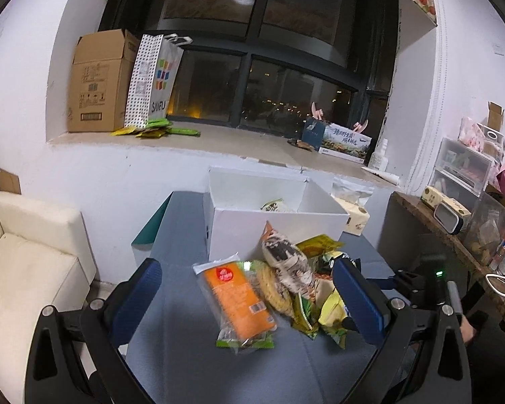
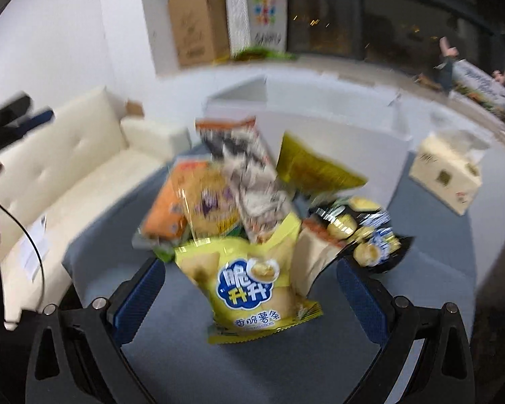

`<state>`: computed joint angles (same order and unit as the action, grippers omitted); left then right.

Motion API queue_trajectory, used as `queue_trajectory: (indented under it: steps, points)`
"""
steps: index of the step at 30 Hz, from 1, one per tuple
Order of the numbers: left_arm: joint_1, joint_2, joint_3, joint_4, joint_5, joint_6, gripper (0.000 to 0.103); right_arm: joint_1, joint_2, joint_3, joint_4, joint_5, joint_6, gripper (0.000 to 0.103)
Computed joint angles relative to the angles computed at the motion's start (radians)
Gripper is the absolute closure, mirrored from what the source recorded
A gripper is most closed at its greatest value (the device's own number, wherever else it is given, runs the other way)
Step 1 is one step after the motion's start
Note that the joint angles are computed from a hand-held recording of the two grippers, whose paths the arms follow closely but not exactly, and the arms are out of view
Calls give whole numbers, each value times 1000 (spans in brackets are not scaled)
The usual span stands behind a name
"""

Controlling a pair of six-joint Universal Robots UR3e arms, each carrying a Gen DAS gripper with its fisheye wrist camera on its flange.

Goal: Organize snacks
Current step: 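Grasp the yellow chip bag with the right tool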

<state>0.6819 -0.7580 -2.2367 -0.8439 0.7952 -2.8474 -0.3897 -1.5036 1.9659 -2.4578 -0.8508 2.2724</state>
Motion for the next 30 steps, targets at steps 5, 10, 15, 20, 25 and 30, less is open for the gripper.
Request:
queue_trajectory:
  steps: [5, 10, 15, 20, 25, 30]
  points:
    - [13, 5, -15, -27, 3, 17, 0, 59, 114, -20, -72, -71, 7, 2]
    - [-15, -18, -30, 6, 23, 7, 0, 90, 152, 17, -161, -113, 1, 45]
    - [-71, -88, -41, 82, 66, -19, 0, -22, 60, 99, -128, 56, 22, 57]
    - [-216, -294, -26, 250, 203, -101, 0, -128, -106, 161, 6, 158, -33, 57]
    - [-380, -618, 74, 385, 364, -208, 0, -235, -288, 217, 137, 242, -73, 56]
    - [-490, -811, 181, 417, 461, -258, 0, -312, -398, 259, 244, 269, -120, 56]
